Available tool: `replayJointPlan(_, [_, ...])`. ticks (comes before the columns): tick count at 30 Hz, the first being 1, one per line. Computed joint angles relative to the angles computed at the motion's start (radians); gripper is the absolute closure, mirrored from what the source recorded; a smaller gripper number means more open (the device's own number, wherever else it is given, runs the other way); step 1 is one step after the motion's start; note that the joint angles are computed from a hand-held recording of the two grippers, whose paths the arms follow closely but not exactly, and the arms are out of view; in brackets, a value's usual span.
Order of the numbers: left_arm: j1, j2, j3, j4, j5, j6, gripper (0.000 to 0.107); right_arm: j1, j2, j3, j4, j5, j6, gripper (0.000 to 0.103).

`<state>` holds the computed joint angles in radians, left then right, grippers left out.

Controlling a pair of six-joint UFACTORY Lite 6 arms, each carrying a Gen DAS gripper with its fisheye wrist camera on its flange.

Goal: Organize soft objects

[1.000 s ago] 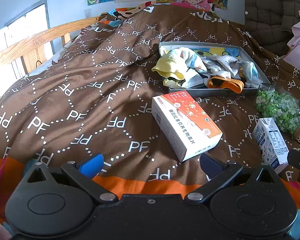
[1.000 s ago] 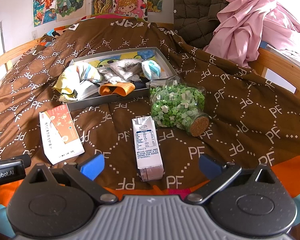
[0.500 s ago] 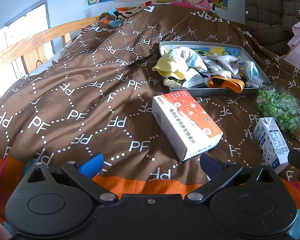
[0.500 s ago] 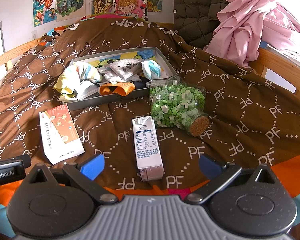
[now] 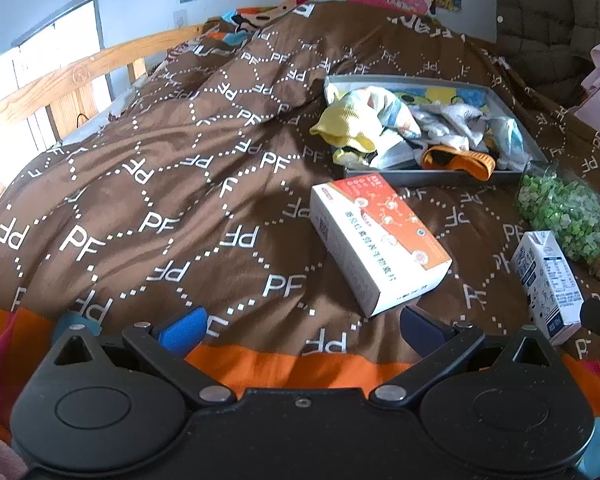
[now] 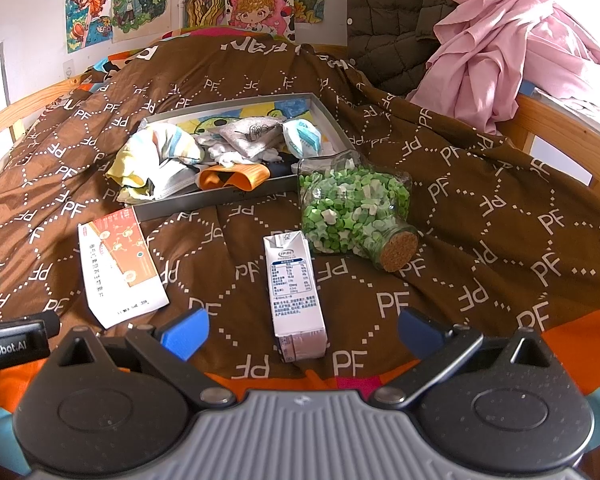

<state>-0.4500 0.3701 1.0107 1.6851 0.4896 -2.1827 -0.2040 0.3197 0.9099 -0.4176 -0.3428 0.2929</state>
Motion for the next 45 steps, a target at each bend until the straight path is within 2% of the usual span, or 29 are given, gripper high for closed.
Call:
replayJointPlan(3, [0.014, -0.01, -0.004, -0.004, -0.04, 0.006, 0.005, -0.003, 0.001, -0.001, -0.007, -0.002, 0.005, 0.0])
replayJointPlan(5, [0.005, -0.002, 0.023, -0.056, -0.036, 0.058, 0.005, -0.003, -0.001, -0.002, -0.006, -0.003, 0.003, 0.0])
replayJointPlan(34, [0.004, 0.009, 0.042, -0.092, -0.045, 0.115, 0.005, -0.003, 0.001, -0.004, -0.014, -0.004, 0.007, 0.0])
replayJointPlan(45, [0.015, 0.006, 0.037, -0.077, -0.086, 0.105, 0.005, 0.0, 0.002, -0.001, -0.008, -0.001, 0.003, 0.0])
